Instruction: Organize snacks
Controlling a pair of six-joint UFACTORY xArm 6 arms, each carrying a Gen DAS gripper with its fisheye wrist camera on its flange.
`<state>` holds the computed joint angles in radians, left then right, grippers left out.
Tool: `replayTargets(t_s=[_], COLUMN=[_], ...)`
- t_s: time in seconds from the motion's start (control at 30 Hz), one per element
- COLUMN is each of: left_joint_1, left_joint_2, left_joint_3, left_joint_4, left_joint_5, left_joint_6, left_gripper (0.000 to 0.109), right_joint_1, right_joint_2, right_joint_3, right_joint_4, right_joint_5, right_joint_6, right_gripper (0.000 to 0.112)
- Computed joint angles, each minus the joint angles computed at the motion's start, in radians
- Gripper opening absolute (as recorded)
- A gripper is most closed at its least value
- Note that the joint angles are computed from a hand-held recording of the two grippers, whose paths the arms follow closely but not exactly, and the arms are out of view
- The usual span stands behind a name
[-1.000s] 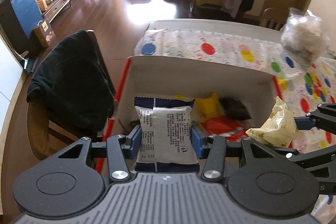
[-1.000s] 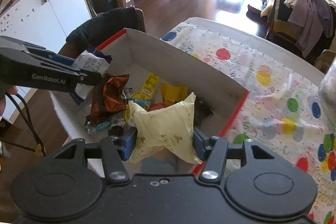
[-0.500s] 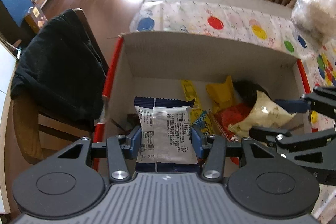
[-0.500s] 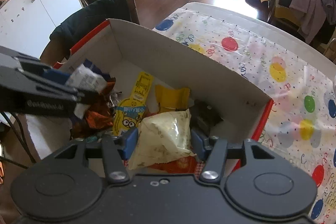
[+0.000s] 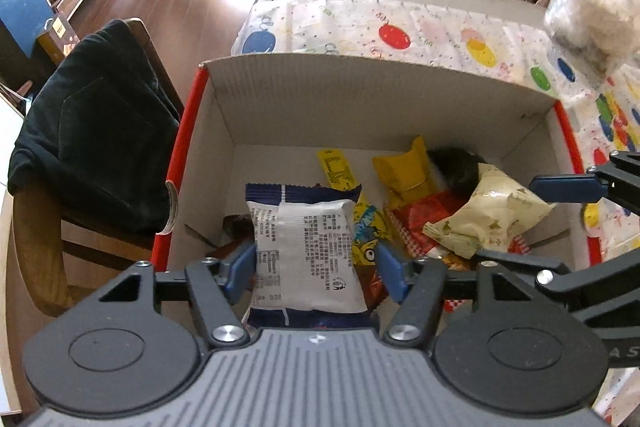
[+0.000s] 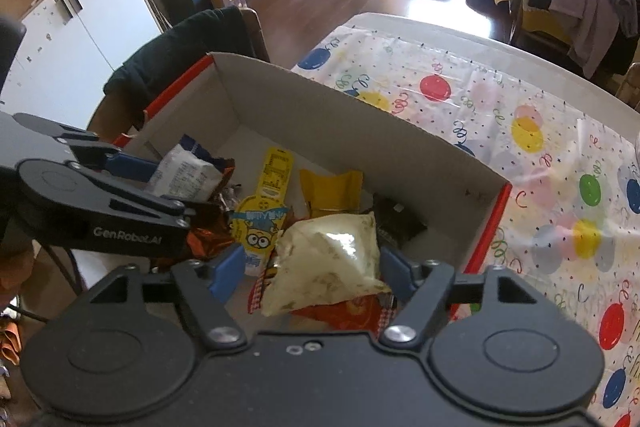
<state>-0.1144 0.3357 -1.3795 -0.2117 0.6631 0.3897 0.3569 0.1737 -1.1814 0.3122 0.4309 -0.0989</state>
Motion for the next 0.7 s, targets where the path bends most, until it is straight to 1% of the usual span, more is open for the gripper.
replayTargets(t_s=[0.07, 0.13, 0.2, 0.27, 0.4, 0.43, 0.5, 0.63, 0.7], left_joint_1=[0.000, 0.001, 0.002, 0.002, -0.006, -0.007, -0.012, -0.023, -0.026], left_joint_2=[-0.018, -0.048, -0.079, -0.110, -0.183, -0.203, -0.240, -0.314, -0.346], left_joint_3=[0.022, 0.057, 0.092, 0.124, 0.201, 0.219, 0.257, 0.330, 0.360], left_joint_4=[-0.008, -0.036, -0.071, -0.102, -0.136, -0.151, -0.179, -0.232, -0.265], left_joint_5=[-0.020, -0.047, -0.072, -0.090, -0.138, -0.141, -0.160, -0.197, -0.206], left_joint_6=[0.003, 0.016, 0.032, 0.047, 0.069, 0.080, 0.098, 0.144, 0.170], left_gripper=[0.066, 0.070, 0.071, 0.073, 0.077, 0.078, 0.078, 0.078, 0.084], right_joint_1=[0.003, 0.005, 0.007, 0.010, 0.019, 0.022, 0.030, 0.042, 0.048], right_joint_2=[-0.025, -0.052, -0.083, -0.120, -0.192, -0.208, -0.243, -0.306, -0.336], right_joint_3=[0.027, 0.052, 0.084, 0.120, 0.189, 0.206, 0.243, 0.302, 0.334], right_joint_4=[0.020, 0.048, 0.077, 0.105, 0.163, 0.165, 0.183, 0.219, 0.196], right_joint_5=[-0.020, -0.029, -0.047, -0.070, -0.124, -0.141, -0.177, -0.211, -0.235], right_joint_6=[-0.016, -0.041, -0.063, -0.085, -0.129, -0.130, -0.149, -0.168, -0.139], right_gripper=[0.081, 0.081, 0.082, 0.088, 0.094, 0.097, 0.098, 0.101, 0.103])
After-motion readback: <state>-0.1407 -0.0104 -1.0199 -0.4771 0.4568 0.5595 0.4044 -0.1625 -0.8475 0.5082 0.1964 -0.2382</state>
